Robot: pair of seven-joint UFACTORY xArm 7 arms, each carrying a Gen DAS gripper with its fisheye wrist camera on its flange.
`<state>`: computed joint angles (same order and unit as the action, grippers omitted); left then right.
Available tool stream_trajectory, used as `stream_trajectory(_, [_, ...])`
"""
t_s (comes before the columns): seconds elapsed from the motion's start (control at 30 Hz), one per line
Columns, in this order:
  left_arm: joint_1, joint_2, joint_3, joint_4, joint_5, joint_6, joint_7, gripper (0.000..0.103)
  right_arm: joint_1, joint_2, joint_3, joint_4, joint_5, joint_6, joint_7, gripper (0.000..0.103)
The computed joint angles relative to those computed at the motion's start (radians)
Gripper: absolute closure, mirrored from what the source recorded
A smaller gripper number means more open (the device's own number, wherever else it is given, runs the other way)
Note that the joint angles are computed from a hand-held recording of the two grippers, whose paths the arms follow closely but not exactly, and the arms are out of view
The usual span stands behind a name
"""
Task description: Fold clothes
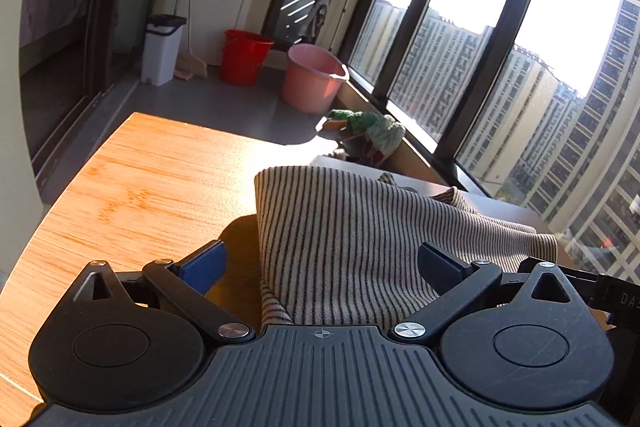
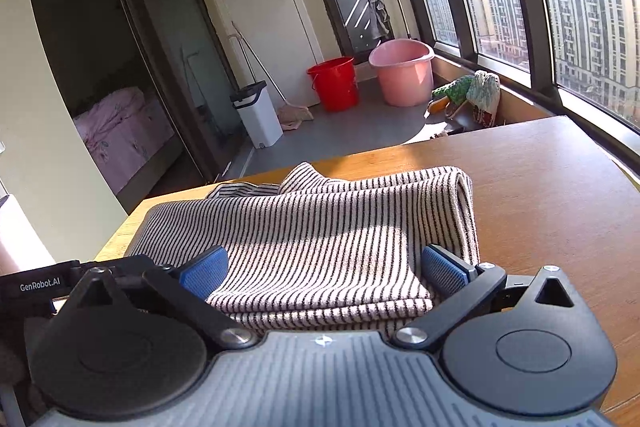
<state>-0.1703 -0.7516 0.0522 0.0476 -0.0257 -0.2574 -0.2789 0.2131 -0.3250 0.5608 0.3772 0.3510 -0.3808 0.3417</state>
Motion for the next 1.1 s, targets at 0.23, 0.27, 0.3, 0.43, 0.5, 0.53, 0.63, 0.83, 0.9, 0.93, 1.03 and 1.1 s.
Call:
stream_trajectory(0.23, [-0.179, -0.06, 0.119, 0.009, 0.063, 0.059, 0.081, 0.0, 0.083, 0.015, -0.104, -0.021, -0.053, -0.049, 0.041, 0.0])
stream_trajectory(0.27, [-0.187, -0.032, 0.117, 0.015, 0.056, 0.055, 0.094, 0.0, 0.08, 0.014, -0.094, -0.02, -0.042, -0.048, 0.034, 0.0])
stream_trajectory(0.3, [-0.176, -0.003, 0.088, 0.022, 0.047, 0.054, 0.093, 0.0, 0.075, 0.014, -0.085, -0.018, -0.031, -0.046, 0.028, 0.0])
stream_trajectory(0.43, [-0.145, 0.059, 0.051, 0.053, 0.03, 0.067, 0.086, 0.0, 0.068, 0.018, -0.072, -0.005, -0.014, -0.031, 0.009, 0.0])
stream_trajectory(0.5, [-0.156, 0.075, 0.077, 0.061, 0.032, 0.059, 0.102, 0.0, 0.058, 0.02, -0.062, 0.006, -0.01, -0.014, -0.005, 0.0])
stream_trajectory(0.53, [-0.156, 0.08, 0.078, 0.064, 0.03, 0.059, 0.105, 0.0, 0.046, 0.021, -0.048, 0.013, -0.004, -0.005, -0.014, 0.0])
stream_trajectory(0.63, [-0.144, 0.078, 0.064, 0.061, 0.024, 0.063, 0.107, 0.0, 0.003, 0.019, 0.001, 0.028, 0.016, 0.021, -0.037, 0.0])
stream_trajectory(0.83, [-0.13, 0.072, 0.041, 0.054, 0.017, 0.061, 0.105, 0.0, 0.168, 0.025, -0.214, -0.017, -0.14, -0.046, 0.073, 0.0])
stream_trajectory(0.9, [-0.132, 0.067, 0.045, 0.049, 0.016, 0.059, 0.103, 0.0, 0.251, 0.038, -0.347, -0.046, -0.258, -0.119, 0.174, 0.0])
stream_trajectory(0.93, [-0.131, 0.064, 0.045, 0.047, 0.015, 0.057, 0.101, 0.0, 0.27, 0.044, -0.388, -0.057, -0.308, -0.152, 0.22, 0.0])
stream_trajectory(1.03, [-0.119, 0.062, 0.03, 0.049, 0.011, 0.061, 0.093, 0.0, 0.256, 0.049, -0.402, -0.064, -0.368, -0.178, 0.275, 0.0])
stream_trajectory(1.1, [-0.112, 0.056, 0.023, 0.048, 0.012, 0.069, 0.093, 0.0, 0.211, 0.041, -0.321, -0.053, -0.293, -0.143, 0.22, 0.0])
